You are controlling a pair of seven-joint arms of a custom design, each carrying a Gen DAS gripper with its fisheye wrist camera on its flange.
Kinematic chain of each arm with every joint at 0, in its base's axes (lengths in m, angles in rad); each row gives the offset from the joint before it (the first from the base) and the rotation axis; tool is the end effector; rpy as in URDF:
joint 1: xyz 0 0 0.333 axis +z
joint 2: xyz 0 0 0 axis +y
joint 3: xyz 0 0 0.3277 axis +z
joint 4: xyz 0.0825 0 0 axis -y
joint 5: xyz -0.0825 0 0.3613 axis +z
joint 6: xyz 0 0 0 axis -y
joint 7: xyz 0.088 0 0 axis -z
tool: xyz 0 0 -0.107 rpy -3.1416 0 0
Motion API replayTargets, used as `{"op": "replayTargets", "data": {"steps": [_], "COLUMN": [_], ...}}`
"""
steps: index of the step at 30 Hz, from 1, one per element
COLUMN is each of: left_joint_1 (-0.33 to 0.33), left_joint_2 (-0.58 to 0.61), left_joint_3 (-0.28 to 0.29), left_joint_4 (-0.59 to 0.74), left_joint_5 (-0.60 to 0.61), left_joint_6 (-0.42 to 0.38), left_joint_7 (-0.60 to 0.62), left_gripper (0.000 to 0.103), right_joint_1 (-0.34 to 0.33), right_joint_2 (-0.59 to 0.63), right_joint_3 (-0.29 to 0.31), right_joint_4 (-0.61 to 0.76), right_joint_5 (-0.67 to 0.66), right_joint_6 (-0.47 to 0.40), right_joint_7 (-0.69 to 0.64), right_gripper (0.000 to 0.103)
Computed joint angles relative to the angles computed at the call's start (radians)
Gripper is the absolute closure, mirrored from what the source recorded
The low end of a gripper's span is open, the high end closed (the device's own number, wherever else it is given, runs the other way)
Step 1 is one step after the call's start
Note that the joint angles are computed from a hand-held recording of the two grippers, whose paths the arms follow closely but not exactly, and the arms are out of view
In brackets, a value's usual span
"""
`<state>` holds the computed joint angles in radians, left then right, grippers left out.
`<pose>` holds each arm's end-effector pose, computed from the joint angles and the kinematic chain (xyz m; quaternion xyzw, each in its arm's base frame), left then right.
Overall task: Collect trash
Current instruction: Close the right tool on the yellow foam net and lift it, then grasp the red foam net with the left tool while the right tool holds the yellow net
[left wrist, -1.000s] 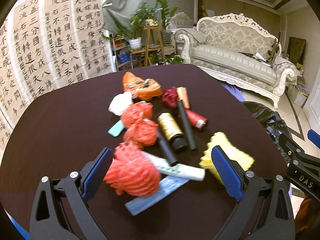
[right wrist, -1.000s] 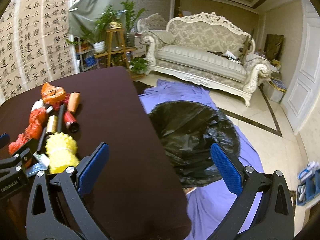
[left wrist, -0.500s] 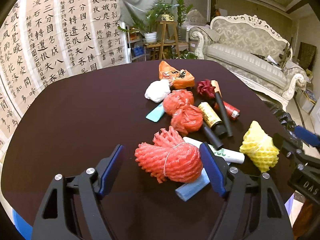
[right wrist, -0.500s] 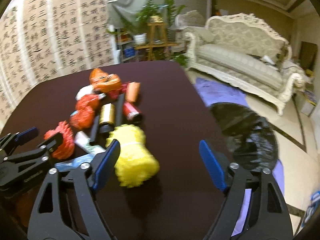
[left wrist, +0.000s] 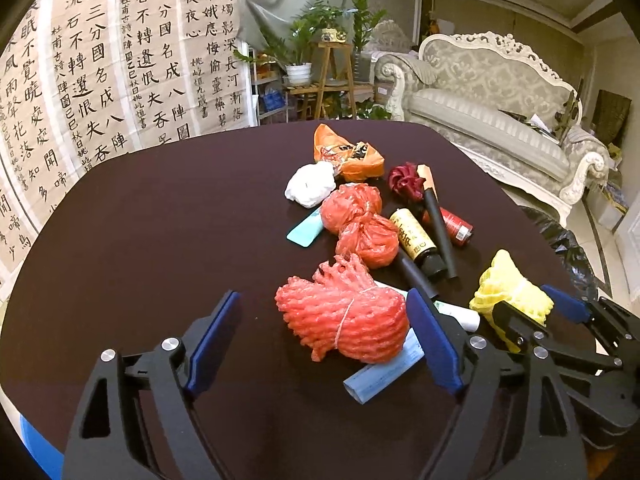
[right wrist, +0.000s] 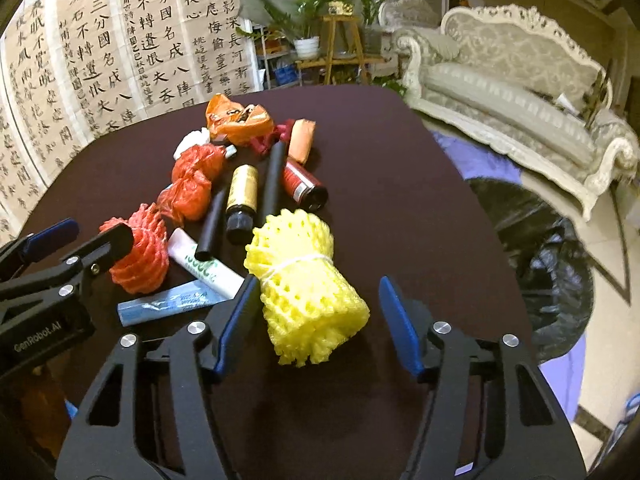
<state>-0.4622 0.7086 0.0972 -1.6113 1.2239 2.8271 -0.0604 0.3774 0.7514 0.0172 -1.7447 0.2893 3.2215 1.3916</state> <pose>0.6342 -0.3064 0.2660 -0.6914 0.6112 -0.2605 0.2837 0.6584 0.2419 0.2528 -0.7439 0.5673 -0.1848 0.3011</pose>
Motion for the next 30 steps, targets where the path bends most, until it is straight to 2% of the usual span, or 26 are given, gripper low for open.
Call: {"op": "replayTargets", "data": {"steps": [2,4,7,9,13,18,23,24,26,30], "left_joint_1": [0.002,0.006,0.002,-0.014,0.0,0.005,-0.023,-0.037,-0.035,-0.016], "left_joint_2": [-0.004,-0.012,-0.022,-0.023,0.005,0.036,0.057,0.053,0.052,0.051], "left_joint_3": [-0.004,-0.009,-0.009,0.003,-0.022,-0.02,0.004,0.02,0.025,0.03], "left_joint_4": [-0.008,-0.023,-0.034,-0.03,0.001,0.036,0.056,0.051,0.046,0.038], "left_joint_5": [-0.006,-0.013,-0.012,0.014,-0.02,-0.061,-0.075,-0.057,-0.033,-0.03], "left_joint_6": [-0.003,0.002,0.01,0.001,-0.035,-0.013,-0.018,-0.017,0.014,0.082], "left_joint_7": [0.008,0.016,0.015,-0.002,0.039,0.065,0.088,0.067,0.059,0.053], "left_gripper": [0.02,0.02,0.019,0.019,0.019,0.019,0.019,0.021,0.036,0.045], "right_joint_1": [-0.005,-0.042,-0.061,-0.046,-0.047,-0.046,-0.049,-0.049,-0.047,-0.043], "right_joint_2": [0.006,0.009,0.006,0.004,-0.004,-0.006,-0.009,-0.009,-0.007,-0.001], "right_joint_3": [0.005,0.047,0.068,0.048,0.041,0.034,0.034,0.032,0.027,0.018], "right_joint_4": [0.003,0.003,-0.008,-0.015,-0.03,-0.041,-0.047,-0.047,-0.044,-0.036], "right_joint_5": [-0.004,-0.003,0.0,0.009,0.019,0.028,0.034,0.035,0.037,0.04], "right_joint_6": [-0.001,0.003,0.022,0.037,0.055,0.063,0.072,0.074,0.073,0.068], "right_joint_7": [-0.006,-0.019,-0.031,-0.026,-0.022,-0.018,-0.014,-0.013,-0.011,-0.005], "right_gripper": [0.051,0.054,0.057,0.057,0.057,0.057,0.057,0.057,0.057,0.057]}}
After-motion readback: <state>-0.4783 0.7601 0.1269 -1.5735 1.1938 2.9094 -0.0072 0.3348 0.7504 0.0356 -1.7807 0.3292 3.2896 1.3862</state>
